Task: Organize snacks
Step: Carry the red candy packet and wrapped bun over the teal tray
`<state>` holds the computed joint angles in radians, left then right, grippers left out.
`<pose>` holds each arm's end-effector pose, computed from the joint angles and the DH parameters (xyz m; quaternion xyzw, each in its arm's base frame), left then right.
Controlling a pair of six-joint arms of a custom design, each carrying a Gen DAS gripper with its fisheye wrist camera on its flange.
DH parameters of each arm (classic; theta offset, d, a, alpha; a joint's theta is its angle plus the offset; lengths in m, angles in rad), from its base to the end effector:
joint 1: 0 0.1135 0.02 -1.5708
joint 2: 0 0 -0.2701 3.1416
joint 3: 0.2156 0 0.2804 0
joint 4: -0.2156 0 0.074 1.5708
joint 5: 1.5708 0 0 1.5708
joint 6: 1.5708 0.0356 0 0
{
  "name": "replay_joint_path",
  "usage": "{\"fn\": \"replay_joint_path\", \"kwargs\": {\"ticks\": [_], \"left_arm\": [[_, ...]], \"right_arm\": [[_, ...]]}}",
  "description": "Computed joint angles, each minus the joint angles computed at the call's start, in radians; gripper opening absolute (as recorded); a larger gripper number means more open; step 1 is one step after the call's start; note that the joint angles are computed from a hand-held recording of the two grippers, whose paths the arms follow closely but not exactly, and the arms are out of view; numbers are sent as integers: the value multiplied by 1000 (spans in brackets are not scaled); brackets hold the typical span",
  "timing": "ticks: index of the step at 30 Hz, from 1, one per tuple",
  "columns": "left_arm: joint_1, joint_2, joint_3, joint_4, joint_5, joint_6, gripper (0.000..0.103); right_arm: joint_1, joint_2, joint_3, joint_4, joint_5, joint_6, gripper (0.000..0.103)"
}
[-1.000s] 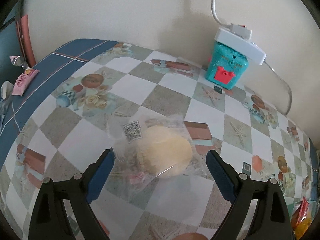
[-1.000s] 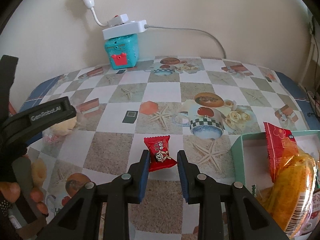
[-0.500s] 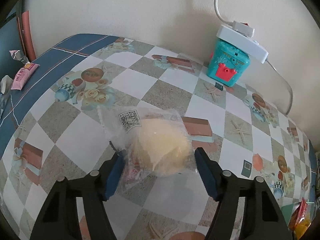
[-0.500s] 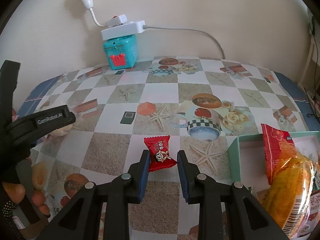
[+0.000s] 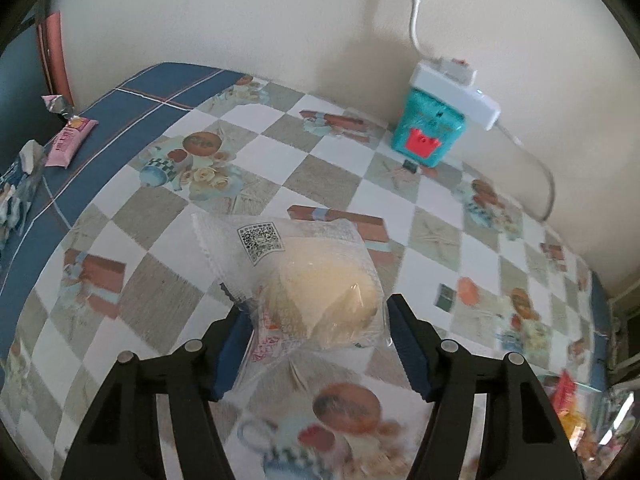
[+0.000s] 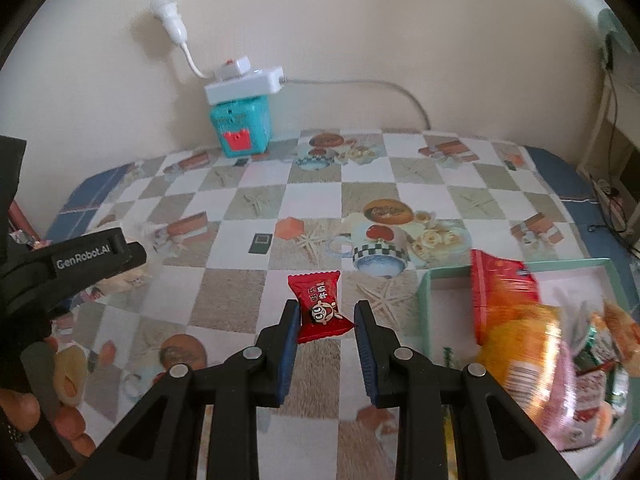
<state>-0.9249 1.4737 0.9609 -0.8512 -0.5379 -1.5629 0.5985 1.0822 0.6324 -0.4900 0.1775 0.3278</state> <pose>0.1851 -0.2153 0.1979 -0.3268 0.9019 -0.0094 0.2823 0.1938 0.1246 0.1989 -0.1005 0.9420 0.0627 0.3142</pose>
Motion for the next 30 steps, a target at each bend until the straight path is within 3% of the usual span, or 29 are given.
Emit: {"fn": "replay_joint_path", "kwargs": {"ticks": [15, 24, 30], "left_arm": [[-352, 31, 257, -438, -108, -348, 68], [-503, 98, 349, -558, -112, -512, 68], [-548, 173, 437, -593, -122, -518, 68]], "right_arm": [[-17, -462, 37, -402, 2, 31, 29], [-174, -665, 72, -574, -95, -51, 29], [-362, -714, 87, -618, -229, -159, 29]]}}
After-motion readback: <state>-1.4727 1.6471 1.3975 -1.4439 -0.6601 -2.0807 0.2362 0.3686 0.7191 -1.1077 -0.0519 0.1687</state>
